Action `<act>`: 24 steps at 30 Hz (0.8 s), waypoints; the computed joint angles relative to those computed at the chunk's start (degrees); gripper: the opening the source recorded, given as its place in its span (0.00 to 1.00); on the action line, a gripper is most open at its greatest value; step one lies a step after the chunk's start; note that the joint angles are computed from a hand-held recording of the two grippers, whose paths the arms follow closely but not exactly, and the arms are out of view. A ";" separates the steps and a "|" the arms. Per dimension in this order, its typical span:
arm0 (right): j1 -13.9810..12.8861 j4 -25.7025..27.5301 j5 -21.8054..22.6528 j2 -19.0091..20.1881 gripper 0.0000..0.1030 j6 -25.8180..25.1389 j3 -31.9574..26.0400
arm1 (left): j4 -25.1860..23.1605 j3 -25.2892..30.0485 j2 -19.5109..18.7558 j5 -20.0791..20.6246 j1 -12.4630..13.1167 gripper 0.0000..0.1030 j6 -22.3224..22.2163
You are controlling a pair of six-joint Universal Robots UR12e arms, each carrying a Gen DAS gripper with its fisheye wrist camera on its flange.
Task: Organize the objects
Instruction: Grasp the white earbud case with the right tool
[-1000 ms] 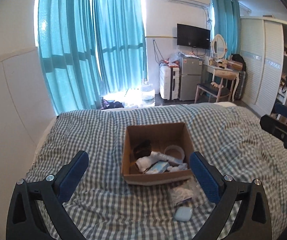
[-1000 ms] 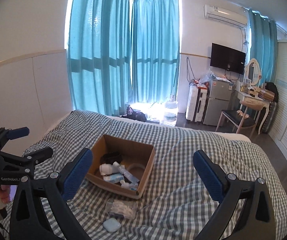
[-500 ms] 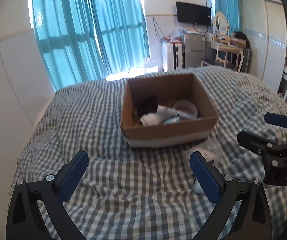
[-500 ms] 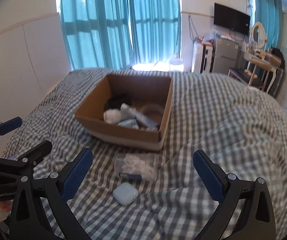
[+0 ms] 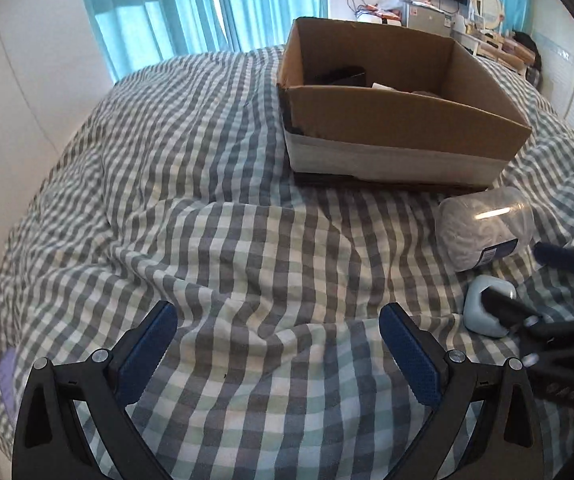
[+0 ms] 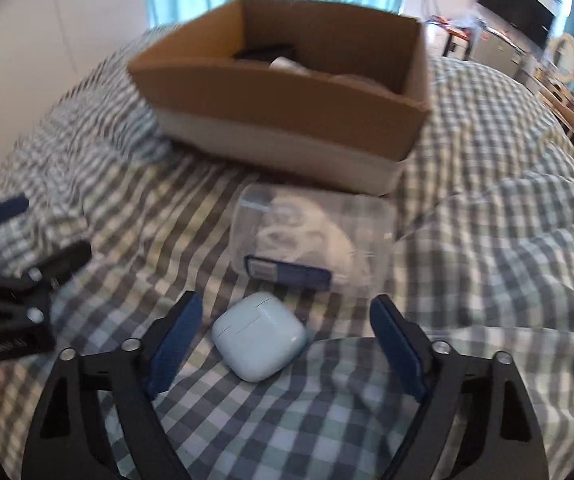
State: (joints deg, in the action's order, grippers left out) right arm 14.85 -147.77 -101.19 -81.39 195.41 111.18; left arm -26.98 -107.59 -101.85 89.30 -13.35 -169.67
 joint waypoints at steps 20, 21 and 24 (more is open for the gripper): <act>0.76 1.05 0.31 -0.07 0.50 -4.59 0.77 | -2.14 0.57 -0.23 1.09 0.05 1.00 -3.12; 0.58 0.62 0.35 -0.22 0.50 -4.84 0.58 | -1.54 0.40 -0.09 1.71 -0.19 1.00 -2.93; 0.38 -1.37 0.21 -1.56 0.50 -4.33 1.44 | -0.44 0.17 0.32 3.20 -0.84 1.00 -2.45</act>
State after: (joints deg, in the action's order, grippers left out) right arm 15.23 -149.13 -100.99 -82.95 191.08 112.62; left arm -27.42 -107.42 -101.53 92.51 -14.19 -172.12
